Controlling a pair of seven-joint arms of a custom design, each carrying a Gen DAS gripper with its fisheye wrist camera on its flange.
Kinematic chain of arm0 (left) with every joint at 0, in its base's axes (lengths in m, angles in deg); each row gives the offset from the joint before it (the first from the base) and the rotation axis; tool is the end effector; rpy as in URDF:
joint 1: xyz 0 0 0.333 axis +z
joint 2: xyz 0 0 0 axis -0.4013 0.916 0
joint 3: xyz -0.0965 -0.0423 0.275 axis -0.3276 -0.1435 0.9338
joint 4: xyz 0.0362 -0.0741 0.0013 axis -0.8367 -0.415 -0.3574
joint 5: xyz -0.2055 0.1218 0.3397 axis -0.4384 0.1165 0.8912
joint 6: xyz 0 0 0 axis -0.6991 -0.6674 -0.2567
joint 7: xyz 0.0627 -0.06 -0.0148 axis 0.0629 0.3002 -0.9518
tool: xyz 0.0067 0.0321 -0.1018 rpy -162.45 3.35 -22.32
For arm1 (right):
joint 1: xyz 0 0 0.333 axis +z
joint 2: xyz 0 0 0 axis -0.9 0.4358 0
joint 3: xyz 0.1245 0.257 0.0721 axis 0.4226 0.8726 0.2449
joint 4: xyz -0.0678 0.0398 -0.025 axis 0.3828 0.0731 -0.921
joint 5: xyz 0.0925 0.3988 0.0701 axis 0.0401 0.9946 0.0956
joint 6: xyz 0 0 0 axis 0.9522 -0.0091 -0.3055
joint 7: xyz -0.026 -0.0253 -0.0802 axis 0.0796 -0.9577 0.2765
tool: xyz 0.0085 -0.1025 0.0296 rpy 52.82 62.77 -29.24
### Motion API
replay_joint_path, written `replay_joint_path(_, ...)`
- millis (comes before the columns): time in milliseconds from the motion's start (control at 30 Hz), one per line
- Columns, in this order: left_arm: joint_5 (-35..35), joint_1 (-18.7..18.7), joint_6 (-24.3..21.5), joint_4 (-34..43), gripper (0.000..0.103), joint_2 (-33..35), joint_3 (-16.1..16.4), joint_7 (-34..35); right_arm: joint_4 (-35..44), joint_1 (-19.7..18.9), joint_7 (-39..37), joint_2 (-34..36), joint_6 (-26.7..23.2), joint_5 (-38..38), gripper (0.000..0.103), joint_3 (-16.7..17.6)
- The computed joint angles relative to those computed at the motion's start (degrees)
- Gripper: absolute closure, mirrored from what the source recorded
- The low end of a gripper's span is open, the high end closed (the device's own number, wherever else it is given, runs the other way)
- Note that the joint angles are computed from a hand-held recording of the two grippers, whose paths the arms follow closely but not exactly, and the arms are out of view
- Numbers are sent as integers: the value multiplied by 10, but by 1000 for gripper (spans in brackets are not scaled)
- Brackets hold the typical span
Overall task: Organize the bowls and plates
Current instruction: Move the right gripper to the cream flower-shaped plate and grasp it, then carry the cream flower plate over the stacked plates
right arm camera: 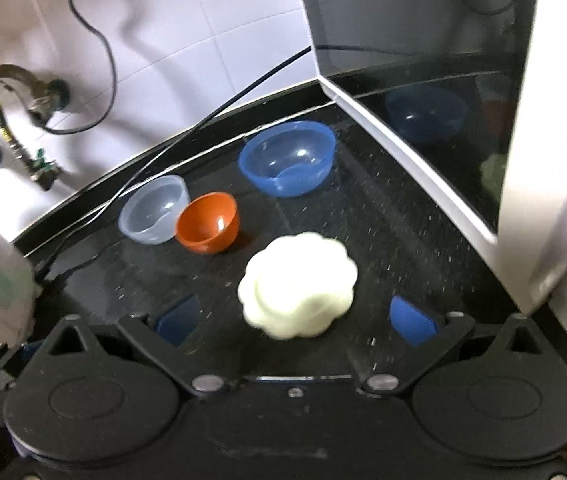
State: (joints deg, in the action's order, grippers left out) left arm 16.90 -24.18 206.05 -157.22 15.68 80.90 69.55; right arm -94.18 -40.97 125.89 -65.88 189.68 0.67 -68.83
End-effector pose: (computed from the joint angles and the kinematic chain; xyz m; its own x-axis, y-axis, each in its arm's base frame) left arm 0.5156 -0.1067 0.3606 0.0323 -0.9990 0.0304 -0.7751 -0.0443 -0.6302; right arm 0.5389 0.3156 0.3719 -0.0234 -0.9755 -0.2186 -0.7413 0.1636 -0.6509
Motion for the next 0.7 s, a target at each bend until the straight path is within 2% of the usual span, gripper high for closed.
replay_joint_path(133, 44, 1, 10, 40, 0, 45, -6, -29, 30, 5, 40, 36, -3, -24, 21, -17)
replay_joint_path(200, 53, -3, 13, 58, 1, 66, -6, -34, 41, 4, 46, 52, -1, -19, 33, -20)
replay_joint_path(300, 53, -8, 19, 82, 5, 93, -4, -31, 55, 1, 39, 73, 2, -5, 41, -23)
replay_joint_path(500, -47, 8, 32, 109, 18, 132, -32, 66, 74, -8, -7, 105, 27, 40, 62, -22)
replay_joint_path(600, -126, 39, 33, 114, 24, 145, -73, 146, 74, -35, -68, 114, 47, 95, 71, 4)
replay_joint_path(633, -148, 41, 31, 116, 27, 150, -77, 170, 76, -41, -89, 117, 50, 113, 74, 12)
replay_joint_path(700, -122, 22, 40, 116, 35, 151, -55, 155, 77, -48, -123, 122, 57, 140, 76, 21)
